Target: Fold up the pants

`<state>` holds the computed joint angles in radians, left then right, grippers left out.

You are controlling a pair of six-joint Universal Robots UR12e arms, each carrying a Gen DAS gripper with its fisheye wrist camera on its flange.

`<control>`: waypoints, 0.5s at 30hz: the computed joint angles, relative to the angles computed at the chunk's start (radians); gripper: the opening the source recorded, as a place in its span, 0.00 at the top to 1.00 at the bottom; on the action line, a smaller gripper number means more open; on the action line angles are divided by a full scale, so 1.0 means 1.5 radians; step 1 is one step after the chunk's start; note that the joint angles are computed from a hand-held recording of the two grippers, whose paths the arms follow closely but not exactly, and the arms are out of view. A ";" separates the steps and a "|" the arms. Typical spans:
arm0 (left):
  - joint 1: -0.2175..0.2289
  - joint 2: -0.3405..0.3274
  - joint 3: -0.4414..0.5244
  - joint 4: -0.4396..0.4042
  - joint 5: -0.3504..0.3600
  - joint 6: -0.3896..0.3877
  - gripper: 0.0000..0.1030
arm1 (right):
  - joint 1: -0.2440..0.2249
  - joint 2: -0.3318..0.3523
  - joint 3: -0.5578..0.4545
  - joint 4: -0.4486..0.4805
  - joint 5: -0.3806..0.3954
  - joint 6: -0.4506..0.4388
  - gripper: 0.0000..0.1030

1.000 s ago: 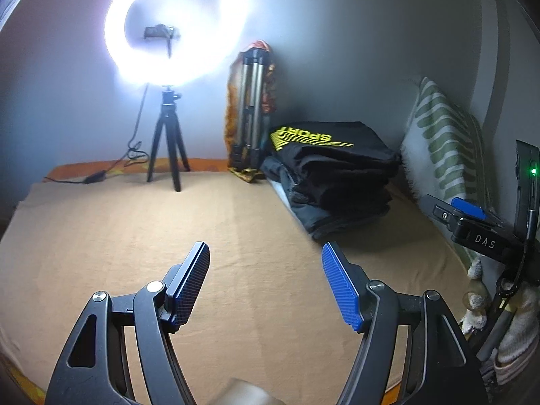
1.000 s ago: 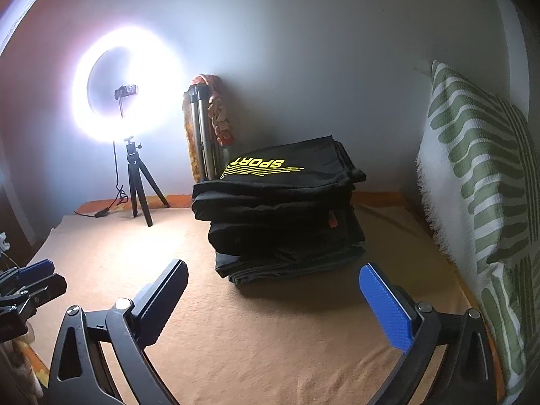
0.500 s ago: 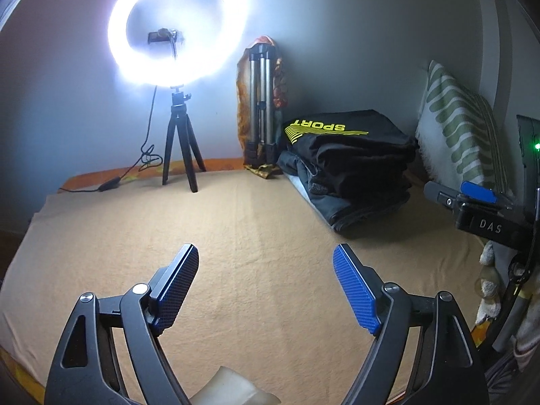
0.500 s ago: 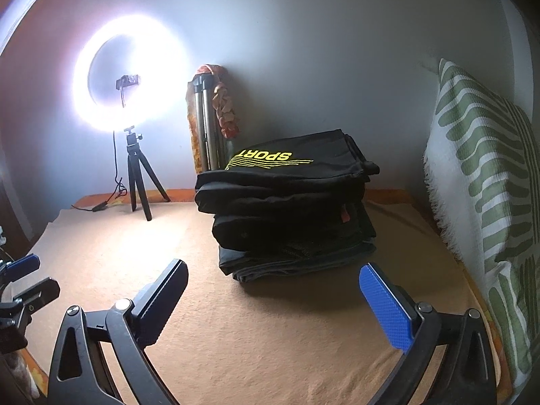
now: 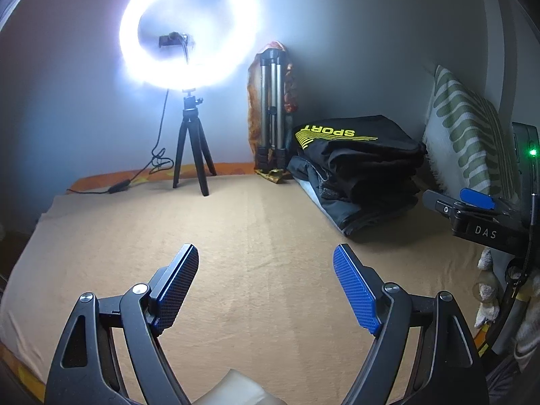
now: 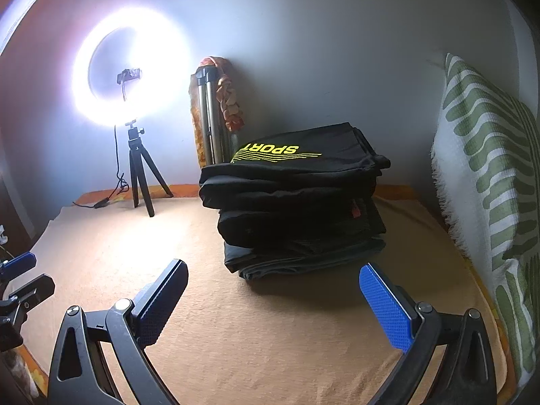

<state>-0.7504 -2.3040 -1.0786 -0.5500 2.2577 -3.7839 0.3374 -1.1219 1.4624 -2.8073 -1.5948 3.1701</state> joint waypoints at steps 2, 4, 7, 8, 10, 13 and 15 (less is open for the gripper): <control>0.001 0.001 -0.002 0.000 -0.001 -0.001 0.20 | 0.000 0.000 0.000 0.000 0.000 0.000 0.00; 0.001 0.003 -0.004 -0.003 -0.004 -0.004 0.20 | 0.001 0.001 -0.001 0.001 -0.002 0.000 0.00; 0.001 0.005 -0.006 -0.002 -0.005 -0.006 0.20 | 0.002 0.001 -0.002 0.000 -0.001 -0.002 0.00; 0.001 0.005 -0.007 -0.001 -0.006 -0.006 0.20 | 0.002 0.001 -0.001 0.000 -0.002 -0.002 0.00; 0.000 0.005 -0.006 -0.002 -0.003 -0.004 0.20 | 0.003 0.001 -0.001 -0.001 -0.004 -0.002 0.00; 0.000 0.004 -0.005 -0.002 -0.002 -0.001 0.20 | 0.003 0.001 -0.001 -0.001 -0.002 -0.001 0.00; 0.000 0.003 -0.005 -0.003 -0.003 -0.001 0.20 | 0.003 0.001 0.000 -0.001 -0.002 -0.001 0.00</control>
<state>-0.7504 -2.2988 -1.0857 -0.5546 2.2525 -3.7854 0.3423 -1.1203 1.4618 -2.8083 -1.5974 3.1691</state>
